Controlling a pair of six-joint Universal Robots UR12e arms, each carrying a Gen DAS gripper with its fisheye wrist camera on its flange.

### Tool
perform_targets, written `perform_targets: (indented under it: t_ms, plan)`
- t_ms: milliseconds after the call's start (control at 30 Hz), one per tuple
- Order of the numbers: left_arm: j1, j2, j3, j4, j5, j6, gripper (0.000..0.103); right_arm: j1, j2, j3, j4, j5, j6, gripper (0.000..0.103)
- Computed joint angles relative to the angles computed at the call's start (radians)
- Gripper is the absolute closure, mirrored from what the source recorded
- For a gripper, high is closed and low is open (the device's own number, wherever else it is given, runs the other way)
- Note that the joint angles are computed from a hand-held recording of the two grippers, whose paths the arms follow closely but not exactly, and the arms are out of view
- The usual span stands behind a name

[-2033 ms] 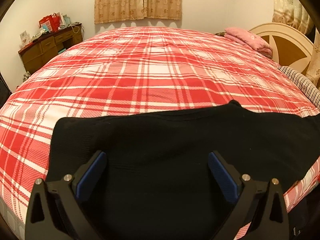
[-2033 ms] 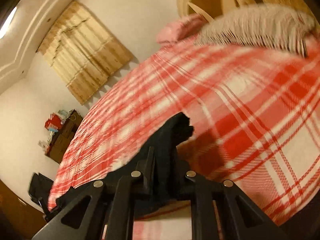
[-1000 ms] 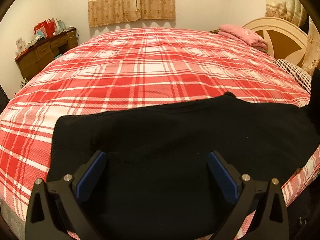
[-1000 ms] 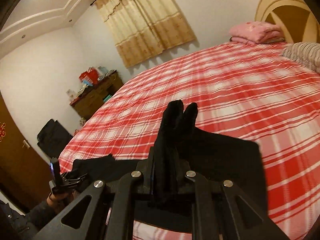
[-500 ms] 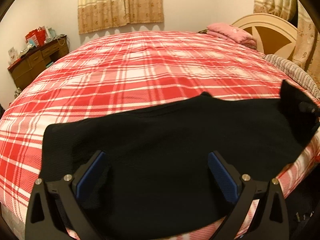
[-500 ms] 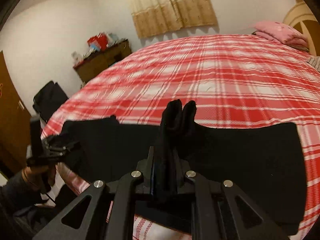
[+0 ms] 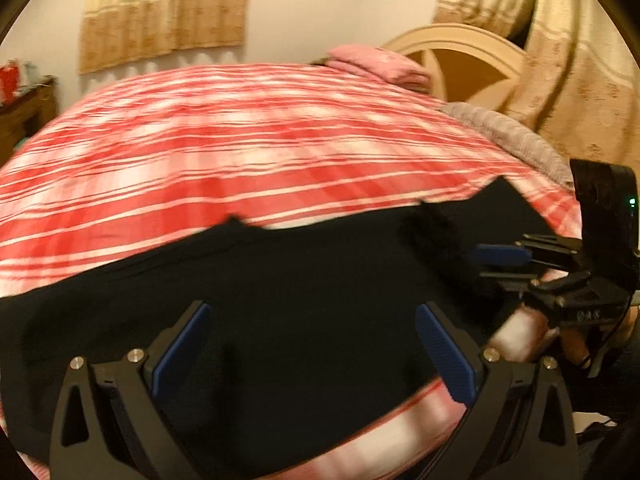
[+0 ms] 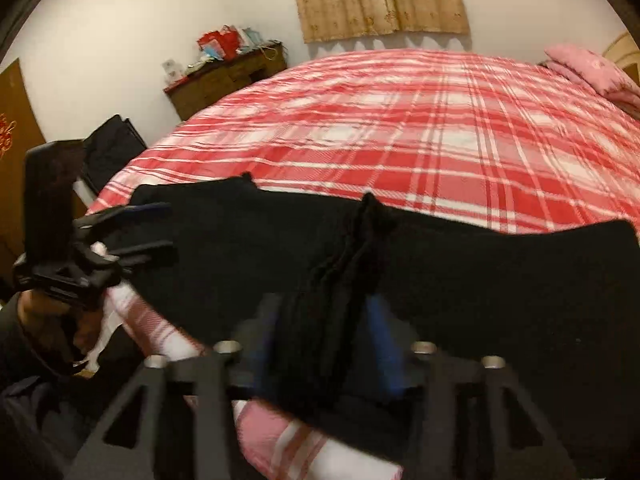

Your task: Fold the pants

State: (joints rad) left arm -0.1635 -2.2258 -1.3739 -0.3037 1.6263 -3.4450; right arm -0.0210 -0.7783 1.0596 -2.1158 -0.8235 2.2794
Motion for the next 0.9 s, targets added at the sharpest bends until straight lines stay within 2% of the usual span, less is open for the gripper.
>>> perform_targets:
  t_ms: [67, 133, 200, 300, 400, 433, 467, 500, 533, 567, 600, 700, 767, 900]
  plan:
    - [-0.001, -0.022, 0.037, -0.014, -0.061, 0.015, 0.004, -0.014, -0.015, 0.013, -0.006, 0.03, -0.022, 0.05]
    - [-0.001, -0.043, 0.077, -0.042, -0.13, 0.027, 0.013, -0.028, -0.022, 0.02, -0.037, 0.039, 0.006, 0.05]
    - [0.0, -0.072, 0.122, -0.059, -0.208, 0.033, 0.013, -0.041, -0.019, 0.013, -0.054, 0.049, 0.044, 0.05]
    - [0.001, -0.113, 0.193, -0.121, -0.288, 0.023, 0.018, -0.075, -0.003, 0.0, -0.128, 0.093, 0.167, 0.05]
    - [0.004, -0.151, 0.25, -0.154, -0.377, -0.033, 0.026, -0.111, 0.032, -0.027, -0.26, 0.136, 0.408, 0.05]
    - [0.005, -0.166, 0.271, -0.161, -0.402, -0.058, 0.026, -0.117, 0.043, -0.039, -0.285, 0.143, 0.461, 0.05]
    - [0.003, -0.173, 0.282, -0.16, -0.394, -0.074, 0.029, -0.125, 0.057, -0.049, -0.324, 0.147, 0.531, 0.05]
    - [0.001, -0.177, 0.291, -0.16, -0.384, -0.082, 0.037, -0.127, 0.063, -0.056, -0.337, 0.145, 0.558, 0.05]
    - [-0.001, -0.183, 0.305, -0.168, -0.376, -0.083, 0.055, -0.13, 0.071, -0.066, -0.342, 0.139, 0.581, 0.05]
    - [-0.003, -0.183, 0.309, -0.18, -0.357, -0.084, 0.067, -0.132, 0.076, -0.072, -0.346, 0.134, 0.595, 0.05]
    - [-0.004, -0.184, 0.314, -0.193, -0.344, -0.088, 0.088, -0.134, 0.079, -0.075, -0.351, 0.134, 0.602, 0.05]
    - [0.006, -0.172, 0.286, -0.155, -0.372, -0.122, 0.091, -0.137, 0.081, -0.076, -0.363, 0.141, 0.607, 0.05]
    - [0.008, -0.162, 0.268, -0.139, -0.377, -0.115, 0.092, -0.136, 0.076, -0.068, -0.381, 0.132, 0.602, 0.05]
    - [0.012, -0.14, 0.239, -0.123, -0.347, -0.094, 0.092, -0.133, 0.052, -0.037, -0.384, 0.118, 0.529, 0.05]
